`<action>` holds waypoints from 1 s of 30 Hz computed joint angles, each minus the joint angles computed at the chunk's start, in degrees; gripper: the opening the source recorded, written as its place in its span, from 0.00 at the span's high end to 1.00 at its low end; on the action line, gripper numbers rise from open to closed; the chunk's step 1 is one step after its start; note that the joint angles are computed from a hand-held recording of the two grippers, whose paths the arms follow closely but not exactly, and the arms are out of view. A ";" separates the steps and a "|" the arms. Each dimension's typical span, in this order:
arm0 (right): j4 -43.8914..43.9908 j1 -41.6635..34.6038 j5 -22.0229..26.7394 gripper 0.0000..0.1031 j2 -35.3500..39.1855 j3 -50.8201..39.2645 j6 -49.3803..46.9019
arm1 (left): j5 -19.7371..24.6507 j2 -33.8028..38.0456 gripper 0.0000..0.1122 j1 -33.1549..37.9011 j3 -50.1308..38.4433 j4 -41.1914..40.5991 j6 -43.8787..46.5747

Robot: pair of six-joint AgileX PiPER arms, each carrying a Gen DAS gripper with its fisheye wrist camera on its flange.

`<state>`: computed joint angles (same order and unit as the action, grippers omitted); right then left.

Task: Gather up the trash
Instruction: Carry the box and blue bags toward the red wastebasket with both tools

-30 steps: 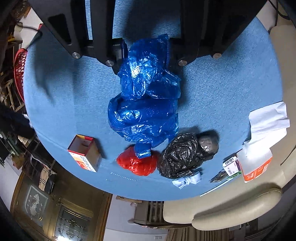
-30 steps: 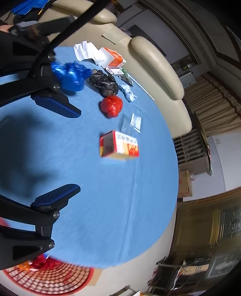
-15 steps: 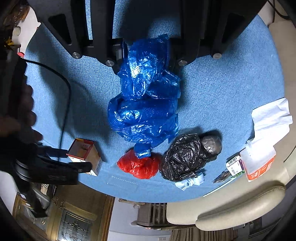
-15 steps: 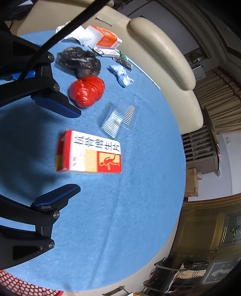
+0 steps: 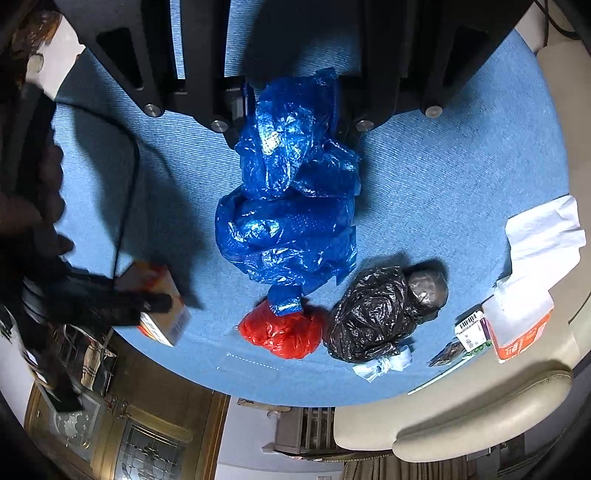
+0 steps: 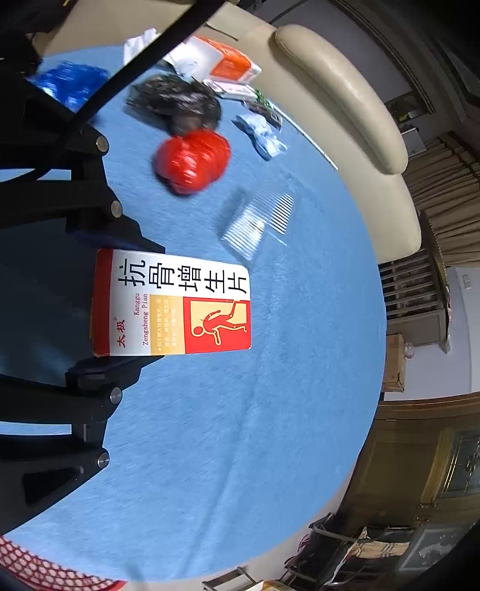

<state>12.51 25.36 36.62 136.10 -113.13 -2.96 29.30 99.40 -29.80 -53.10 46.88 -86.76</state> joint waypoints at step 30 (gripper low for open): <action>52.35 -12.24 -18.35 0.52 -35.18 55.69 -54.84 | 13.47 6.72 0.72 -12.76 -18.07 -2.28 7.29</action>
